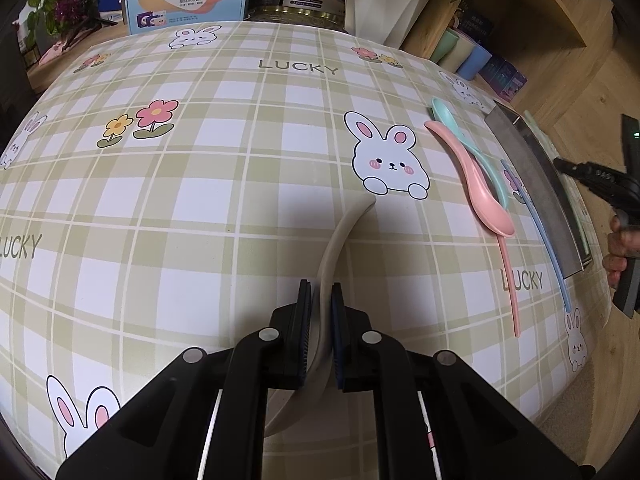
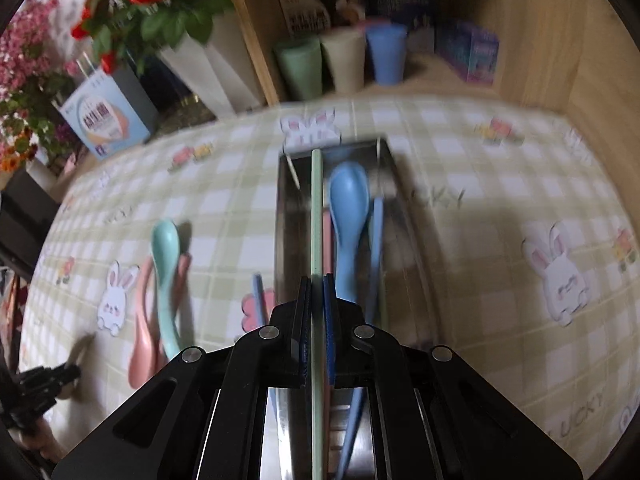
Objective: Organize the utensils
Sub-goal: 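Lower the green chopstick into the tray and open the right tool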
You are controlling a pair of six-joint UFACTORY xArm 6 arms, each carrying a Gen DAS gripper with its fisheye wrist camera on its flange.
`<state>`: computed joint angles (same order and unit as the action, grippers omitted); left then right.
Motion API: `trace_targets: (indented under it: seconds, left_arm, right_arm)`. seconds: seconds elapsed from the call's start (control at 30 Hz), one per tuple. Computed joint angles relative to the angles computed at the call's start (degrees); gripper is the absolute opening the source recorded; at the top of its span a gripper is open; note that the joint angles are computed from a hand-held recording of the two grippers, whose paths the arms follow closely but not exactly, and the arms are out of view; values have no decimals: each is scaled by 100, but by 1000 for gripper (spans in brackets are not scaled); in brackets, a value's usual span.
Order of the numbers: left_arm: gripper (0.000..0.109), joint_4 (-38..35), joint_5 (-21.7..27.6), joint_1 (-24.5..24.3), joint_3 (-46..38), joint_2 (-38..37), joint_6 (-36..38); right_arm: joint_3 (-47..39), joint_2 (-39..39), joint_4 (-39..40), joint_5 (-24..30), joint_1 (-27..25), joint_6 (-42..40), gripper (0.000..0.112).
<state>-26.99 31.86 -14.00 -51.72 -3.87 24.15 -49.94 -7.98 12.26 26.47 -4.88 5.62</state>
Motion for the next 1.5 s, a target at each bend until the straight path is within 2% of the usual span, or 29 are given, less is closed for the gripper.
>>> trace_targets:
  seconds: [0.07, 0.3, 0.47, 0.67, 0.83, 1.07, 1.2, 1.4, 1.47, 1.5]
  left_arm:
    - [10, 34, -5, -6, 2, -3, -44]
    - [10, 129, 5, -9, -2, -6, -116]
    - [10, 149, 18, -18, -20, 3, -145]
    - [10, 172, 13, -20, -22, 8, -160]
    - [10, 201, 4, -25, -12, 6, -183]
    - [9, 226, 83, 1, -60, 32, -189]
    - [8, -74, 452, 126, -213, 76, -143]
    - [8, -168, 659, 98, -92, -155, -115]
    - [8, -202, 720, 61, -86, -232, -118]
    - [8, -213, 768, 31, -100, -272, -141]
  right_arm:
    - [-24, 94, -81, 188, 29, 64, 6]
    - [167, 69, 419, 151, 37, -10, 6]
    - [120, 129, 502, 225, 15, -35, 6]
    - [87, 152, 699, 267, -11, -276, 6]
    - [104, 60, 1206, 242, -20, -652, 8]
    - [357, -399, 868, 103, 11, -291, 8]
    - [690, -882, 268, 21, 86, 291, 8]
    - [1277, -1606, -81, -44, 225, 770, 9]
    - [1419, -1778, -216, -35, 265, 886, 12]
    - [1458, -1827, -278, -30, 281, 936, 22]
